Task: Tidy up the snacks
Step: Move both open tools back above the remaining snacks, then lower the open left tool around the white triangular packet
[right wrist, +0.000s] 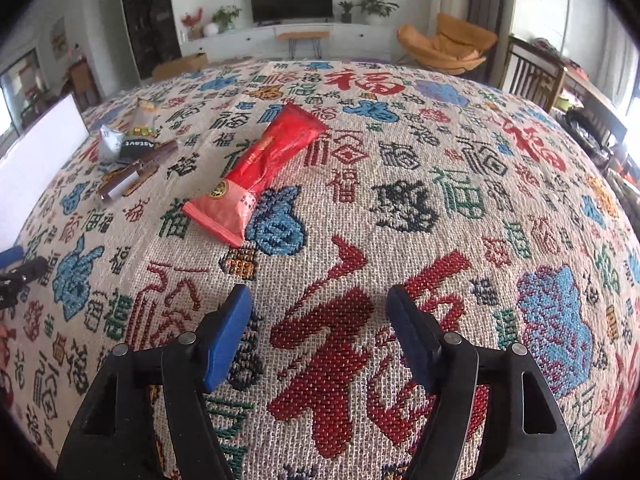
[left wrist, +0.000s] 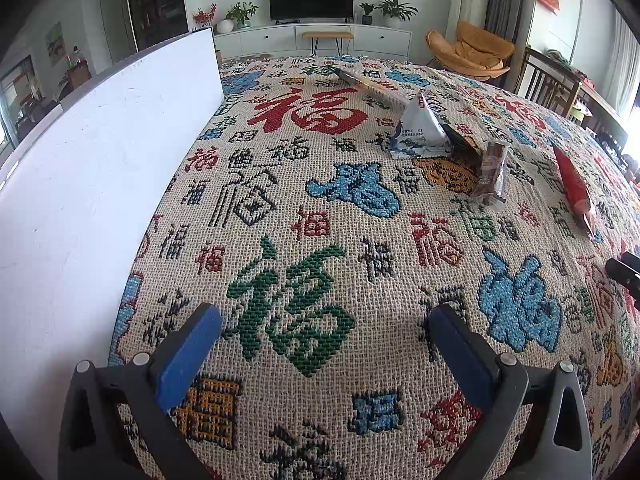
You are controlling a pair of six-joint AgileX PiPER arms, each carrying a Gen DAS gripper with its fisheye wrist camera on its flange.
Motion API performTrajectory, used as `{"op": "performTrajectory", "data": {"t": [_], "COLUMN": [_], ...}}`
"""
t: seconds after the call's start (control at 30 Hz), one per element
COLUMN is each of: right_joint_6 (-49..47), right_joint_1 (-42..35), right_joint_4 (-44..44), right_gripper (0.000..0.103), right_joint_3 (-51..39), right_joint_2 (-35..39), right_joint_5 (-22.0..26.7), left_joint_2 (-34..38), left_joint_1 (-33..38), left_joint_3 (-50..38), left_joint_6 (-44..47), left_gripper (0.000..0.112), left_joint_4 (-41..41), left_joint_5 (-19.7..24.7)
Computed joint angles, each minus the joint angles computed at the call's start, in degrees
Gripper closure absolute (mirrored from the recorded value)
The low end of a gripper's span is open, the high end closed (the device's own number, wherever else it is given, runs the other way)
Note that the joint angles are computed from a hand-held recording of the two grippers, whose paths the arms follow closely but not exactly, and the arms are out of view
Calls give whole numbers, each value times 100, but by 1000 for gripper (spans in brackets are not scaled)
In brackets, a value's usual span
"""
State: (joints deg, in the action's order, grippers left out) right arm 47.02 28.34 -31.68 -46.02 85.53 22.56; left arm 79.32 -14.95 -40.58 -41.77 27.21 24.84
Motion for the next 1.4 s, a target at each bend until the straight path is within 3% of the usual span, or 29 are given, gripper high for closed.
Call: {"op": "performTrajectory", "data": {"t": [0.2, 0.3, 0.47, 0.57, 0.67, 0.73, 0.8, 0.83, 0.87, 0.97, 1.07, 1.2, 1.33, 1.4], "right_joint_6": [181, 257, 263, 259, 257, 255, 255, 251, 251, 248, 243, 238, 232, 231], "right_joint_1": [53, 64, 63, 60, 57, 56, 56, 54, 54, 52, 49, 46, 41, 40], "right_joint_4": [-129, -206, -209, -200, -201, -197, -197, -193, -193, -191, -188, -183, -180, -183], "right_gripper": [25, 25, 24, 24, 24, 24, 24, 24, 24, 24, 24, 24, 24, 24], "right_joint_3": [-143, -160, -155, -160, -153, -148, -148, -143, -143, -137, -130, -123, -112, -113], "right_joint_2": [169, 209, 211, 219, 213, 210, 210, 206, 206, 200, 193, 185, 174, 176], "right_joint_5": [56, 58, 48, 40, 38, 34, 34, 31, 31, 28, 27, 23, 20, 21], "left_joint_2": [2, 178, 1275, 2047, 2548, 2786, 2924, 2948, 2920, 2708, 2126, 936, -170, -589], "left_joint_1": [23, 185, 416, 293, 336, 385, 404, 363, 321, 417, 571, 809, 626, 406], "left_joint_3": [0, -257, -1670, -2630, -3301, -3649, -3875, -3922, -3897, -3670, -2890, -1540, -425, 52], "left_joint_6": [86, 1117, 3399, 3304, 3835, 4259, 4670, 4602, 4475, 4483, 4450, 5346, 5719, 5451], "left_gripper": [9, 9, 9, 10, 11, 14, 24, 38, 62, 63, 63, 63, 62, 58], "left_joint_4": [-56, -847, -2567, -2094, -2449, -2854, -3204, -3075, -2920, -3278, -3685, -4890, -4992, -4546], "left_joint_5": [-14, -50, 355, 613, 635, 700, 692, 671, 578, 513, 312, 499, 592, 324]}}
